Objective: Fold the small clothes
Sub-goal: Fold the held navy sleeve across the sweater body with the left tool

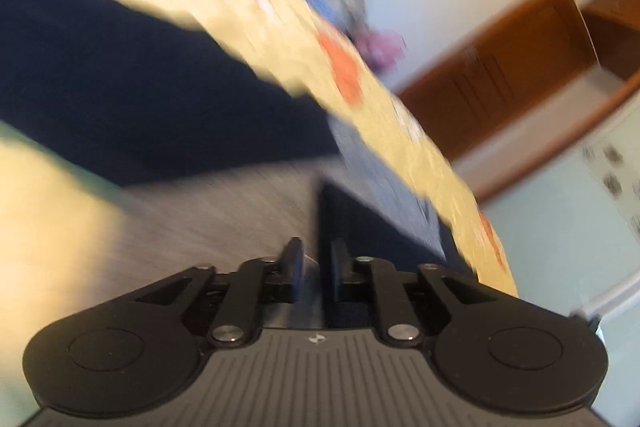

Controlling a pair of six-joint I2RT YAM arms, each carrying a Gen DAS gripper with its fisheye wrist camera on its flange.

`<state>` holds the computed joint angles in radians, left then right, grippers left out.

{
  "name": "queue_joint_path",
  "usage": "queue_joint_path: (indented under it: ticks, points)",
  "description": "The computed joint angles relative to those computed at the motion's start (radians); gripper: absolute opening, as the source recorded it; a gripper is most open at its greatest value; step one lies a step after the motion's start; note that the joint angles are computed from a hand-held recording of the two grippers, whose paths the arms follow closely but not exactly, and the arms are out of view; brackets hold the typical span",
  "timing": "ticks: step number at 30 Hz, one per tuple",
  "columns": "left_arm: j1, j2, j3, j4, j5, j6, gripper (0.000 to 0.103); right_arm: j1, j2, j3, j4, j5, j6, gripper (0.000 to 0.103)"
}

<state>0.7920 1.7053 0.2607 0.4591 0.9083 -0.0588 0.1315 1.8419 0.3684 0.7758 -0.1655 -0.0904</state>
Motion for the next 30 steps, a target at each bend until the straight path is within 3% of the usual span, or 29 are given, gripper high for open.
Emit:
queue_joint_path:
  ticks: [1,2,3,5,9,11,13,19,20,21,23,24,28,30]
  points:
    - [0.107,-0.031,0.011,-0.058,0.043,0.046,0.040,0.000,0.000,0.000,0.000,0.000,0.000,0.103]
    - [0.215,-0.037,0.035,-0.099,0.089,0.071,0.066,0.000,0.000,0.000,0.001,0.001,0.000,0.103]
    - [0.317,-0.025,0.064,-0.103,0.117,0.053,0.084,-0.001,0.001,-0.002,0.003,-0.001,-0.001,0.103]
    - [0.475,0.042,0.151,-0.070,0.117,-0.066,0.086,-0.002,-0.003,0.000,-0.004,-0.003,0.000,0.103]
    - [0.623,0.227,0.409,-0.161,0.049,-0.247,0.086,-0.004,-0.005,0.002,-0.005,-0.009,0.004,0.103]
    - [0.636,0.283,0.499,-0.230,-0.002,-0.252,0.086,-0.007,-0.007,0.001,-0.006,-0.015,0.006,0.103]
    - [0.631,0.326,0.552,-0.264,0.019,-0.236,0.085,-0.010,-0.011,-0.002,-0.005,-0.019,0.009,0.103]
    - [0.528,0.334,0.598,-0.181,-0.091,-0.243,0.085,-0.011,-0.015,-0.004,-0.005,-0.025,0.014,0.103]
    - [0.519,0.335,0.599,-0.162,-0.116,-0.247,0.079,-0.012,-0.014,-0.004,-0.004,-0.027,0.015,0.103]
    - [0.501,0.328,0.595,-0.151,-0.161,-0.248,0.056,-0.015,-0.013,-0.004,-0.003,-0.031,0.016,0.103]
    - [0.479,0.319,0.603,-0.184,-0.246,-0.196,0.022,-0.015,-0.012,-0.004,-0.001,-0.033,0.018,0.103]
    - [0.469,0.329,0.604,-0.174,-0.267,-0.165,0.014,-0.015,-0.012,-0.005,0.000,-0.033,0.018,0.103]
    - [0.415,0.228,0.446,-0.007,-0.396,-0.080,0.005,-0.015,-0.012,-0.005,0.000,-0.031,0.015,0.103]
    - [0.376,0.130,0.338,0.079,-0.407,-0.068,0.004,-0.015,-0.012,-0.005,0.000,-0.031,0.015,0.103]
